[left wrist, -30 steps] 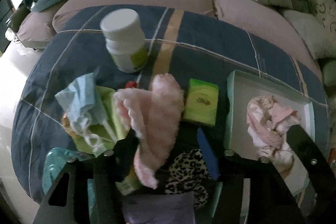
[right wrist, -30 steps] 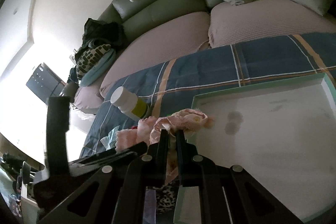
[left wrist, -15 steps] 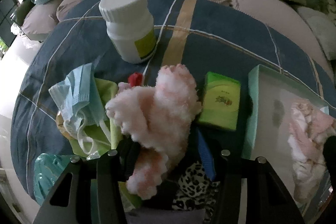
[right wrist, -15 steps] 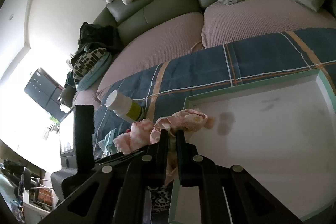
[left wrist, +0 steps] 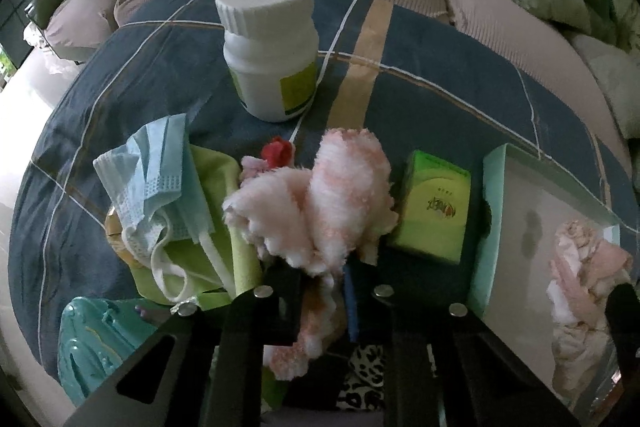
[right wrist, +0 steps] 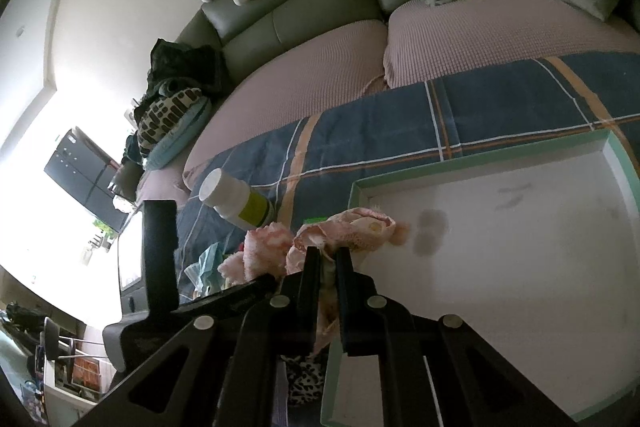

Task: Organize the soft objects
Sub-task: 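Grasp the pink fluffy towel with the left tool, then lift the pink towel with the left tool over the tray while right tool carries cloth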

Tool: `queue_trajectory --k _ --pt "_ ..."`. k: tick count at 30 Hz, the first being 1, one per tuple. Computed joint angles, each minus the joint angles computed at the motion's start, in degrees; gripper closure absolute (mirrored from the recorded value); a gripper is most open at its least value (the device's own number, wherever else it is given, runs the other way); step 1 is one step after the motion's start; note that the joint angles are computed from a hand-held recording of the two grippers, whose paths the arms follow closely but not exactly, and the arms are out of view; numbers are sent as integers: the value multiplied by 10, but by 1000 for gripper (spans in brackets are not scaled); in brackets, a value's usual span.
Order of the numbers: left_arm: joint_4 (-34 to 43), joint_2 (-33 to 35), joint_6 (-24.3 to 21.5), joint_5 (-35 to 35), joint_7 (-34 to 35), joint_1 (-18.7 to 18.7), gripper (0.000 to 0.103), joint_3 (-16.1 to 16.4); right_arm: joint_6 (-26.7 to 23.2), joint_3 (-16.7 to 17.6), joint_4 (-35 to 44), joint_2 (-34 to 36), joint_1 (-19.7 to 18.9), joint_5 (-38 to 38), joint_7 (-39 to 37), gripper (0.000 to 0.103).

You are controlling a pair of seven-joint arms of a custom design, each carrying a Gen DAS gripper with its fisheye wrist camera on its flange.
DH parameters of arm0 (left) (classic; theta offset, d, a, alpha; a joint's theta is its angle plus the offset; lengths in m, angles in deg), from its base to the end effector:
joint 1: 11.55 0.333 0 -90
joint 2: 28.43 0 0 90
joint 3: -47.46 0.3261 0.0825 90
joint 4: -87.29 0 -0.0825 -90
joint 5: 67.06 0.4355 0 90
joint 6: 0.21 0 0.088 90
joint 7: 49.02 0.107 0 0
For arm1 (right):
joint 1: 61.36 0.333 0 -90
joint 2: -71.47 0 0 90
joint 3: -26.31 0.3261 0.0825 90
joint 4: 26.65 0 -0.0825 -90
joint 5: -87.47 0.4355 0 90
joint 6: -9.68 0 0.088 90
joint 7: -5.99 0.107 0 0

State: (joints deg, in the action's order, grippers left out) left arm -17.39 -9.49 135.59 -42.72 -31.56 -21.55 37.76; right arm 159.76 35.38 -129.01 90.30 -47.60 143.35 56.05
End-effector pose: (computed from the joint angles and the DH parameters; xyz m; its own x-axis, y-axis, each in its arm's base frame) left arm 0.6644 -0.2246 0.3598 0.6028 -0.7937 0.0816 -0.7339 -0.5916 -0.3337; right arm 0.6762 0.2537 0.4020 0.4301 -0.7607 -0.4862 -0.8170 -0.0989 -0.5681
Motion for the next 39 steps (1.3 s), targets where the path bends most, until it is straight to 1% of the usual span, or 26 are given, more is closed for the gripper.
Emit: queue_trajectory --k 5,9,11,20,27,30,33,39 --pt "-27 -23 21 0 -5 4 87 0 0 0 0 1 1 -2 0 95" --pt "-61 -55 38 6 -19 5 88 0 0 0 0 1 1 -4 1 95" --pt "-66 -64 40 10 -27 3 88 -1 0 0 0 1 1 -4 1 95" --pt "-106 -120 61 53 -73 0 88 -1 6 3 -7 -6 0 10 -14 95" --pt "-140 -163 87 83 -109 5 88 -3 7 3 -14 -16 1 24 -28 95" --pt "-158 -188 95 102 -130 6 88 -5 9 4 -17 -21 0 33 -38 95" --pt "-162 -196 106 122 -148 10 88 -6 11 3 -20 -25 1 41 -46 95" --pt "-184 -233 132 200 -212 18 88 -13 15 2 -25 -33 3 51 -57 95"
